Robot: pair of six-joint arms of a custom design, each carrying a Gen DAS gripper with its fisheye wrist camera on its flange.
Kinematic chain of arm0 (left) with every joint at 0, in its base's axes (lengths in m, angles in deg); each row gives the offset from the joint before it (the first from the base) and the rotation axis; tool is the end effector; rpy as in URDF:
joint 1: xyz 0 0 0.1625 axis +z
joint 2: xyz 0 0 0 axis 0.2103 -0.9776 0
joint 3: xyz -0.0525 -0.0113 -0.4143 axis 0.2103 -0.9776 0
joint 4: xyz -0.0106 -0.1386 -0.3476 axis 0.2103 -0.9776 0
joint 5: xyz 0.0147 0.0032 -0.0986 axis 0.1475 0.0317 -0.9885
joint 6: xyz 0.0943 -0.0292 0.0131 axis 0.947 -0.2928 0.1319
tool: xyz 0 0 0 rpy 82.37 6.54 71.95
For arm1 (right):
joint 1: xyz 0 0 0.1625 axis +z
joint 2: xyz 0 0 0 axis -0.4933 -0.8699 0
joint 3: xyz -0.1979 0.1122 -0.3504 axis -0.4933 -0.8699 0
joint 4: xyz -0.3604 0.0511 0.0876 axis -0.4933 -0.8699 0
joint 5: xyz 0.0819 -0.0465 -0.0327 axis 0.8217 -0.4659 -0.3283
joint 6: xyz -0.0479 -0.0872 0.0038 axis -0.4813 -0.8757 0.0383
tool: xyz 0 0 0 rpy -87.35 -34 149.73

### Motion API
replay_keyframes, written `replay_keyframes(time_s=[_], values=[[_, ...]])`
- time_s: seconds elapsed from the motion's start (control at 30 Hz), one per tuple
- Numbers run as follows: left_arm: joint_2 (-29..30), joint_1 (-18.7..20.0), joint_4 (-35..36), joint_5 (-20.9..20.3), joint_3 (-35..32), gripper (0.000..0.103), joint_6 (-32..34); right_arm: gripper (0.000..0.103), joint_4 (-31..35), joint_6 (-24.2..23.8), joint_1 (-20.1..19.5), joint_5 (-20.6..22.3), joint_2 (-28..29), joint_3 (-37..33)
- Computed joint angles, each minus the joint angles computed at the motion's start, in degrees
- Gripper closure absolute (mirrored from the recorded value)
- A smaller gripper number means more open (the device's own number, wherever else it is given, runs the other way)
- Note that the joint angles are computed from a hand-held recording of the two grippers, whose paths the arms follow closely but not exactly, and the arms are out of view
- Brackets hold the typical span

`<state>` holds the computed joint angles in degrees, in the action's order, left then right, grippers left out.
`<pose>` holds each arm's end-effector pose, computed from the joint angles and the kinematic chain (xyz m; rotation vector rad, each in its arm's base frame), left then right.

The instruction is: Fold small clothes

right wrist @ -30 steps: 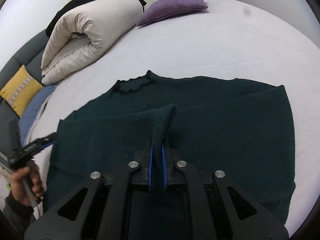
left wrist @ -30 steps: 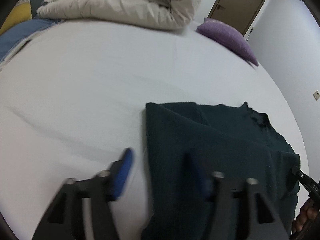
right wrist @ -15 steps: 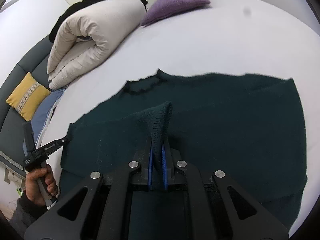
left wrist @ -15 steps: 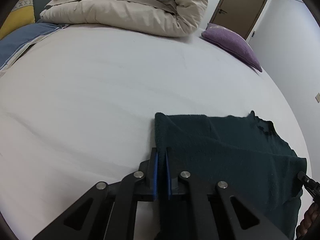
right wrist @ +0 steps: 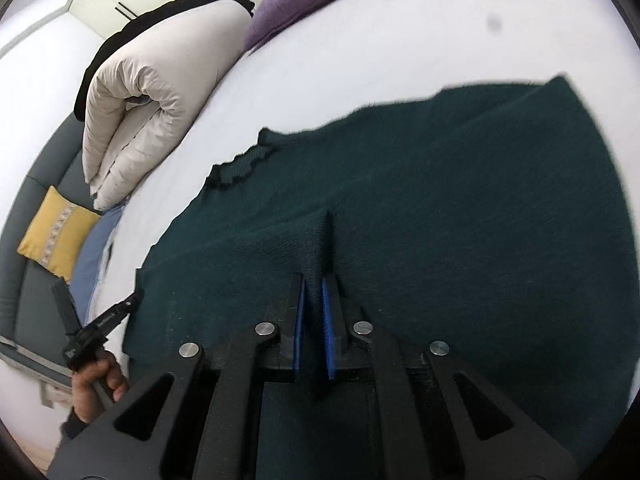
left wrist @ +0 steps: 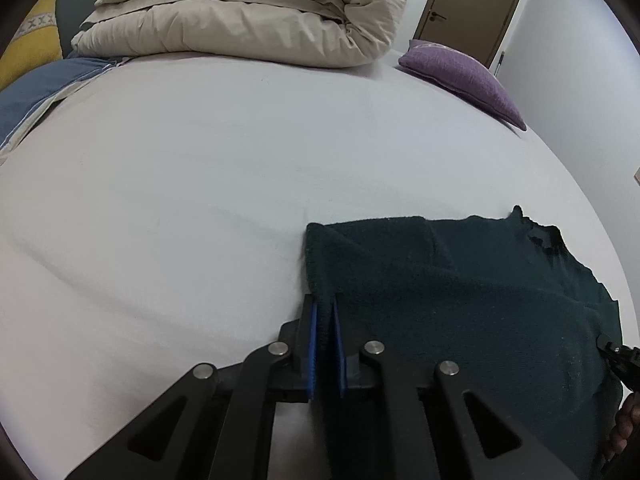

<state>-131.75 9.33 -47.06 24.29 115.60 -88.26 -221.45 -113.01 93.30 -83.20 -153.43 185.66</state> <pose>-0.3452 -0.3648 0.0493 -0.2434 2.2565 -1.0415 -0.0598 -0.4404 0.4312 0.3180 -2.8497 0.6741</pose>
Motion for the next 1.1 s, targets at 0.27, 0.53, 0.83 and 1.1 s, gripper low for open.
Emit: replay_keyframes(time_s=[0.27, 0.53, 0.83, 1.1], values=[[-2.83, -4.68, 19.37, 3.64, -4.06, 0.081, -14.14, 0.091, -0.76, 1.05, 2.51, -3.01, -0.48, -1.36], [2.61, 2.95, 9.00, 0.67, -8.52, 0.080, 5.19, 0.091, -4.24, -2.26, 7.72, -4.34, -2.12, 2.34], [2.59, 1.90, 9.51, 3.98, -6.97, 0.080, 7.20, 0.092, -3.23, -1.53, 3.03, -0.53, -1.86, 0.97], [2.44, 1.73, 5.97, 4.34, -5.48, 0.080, 9.37, 0.087, -1.53, -6.24, 2.49, -1.13, -1.78, 0.30]])
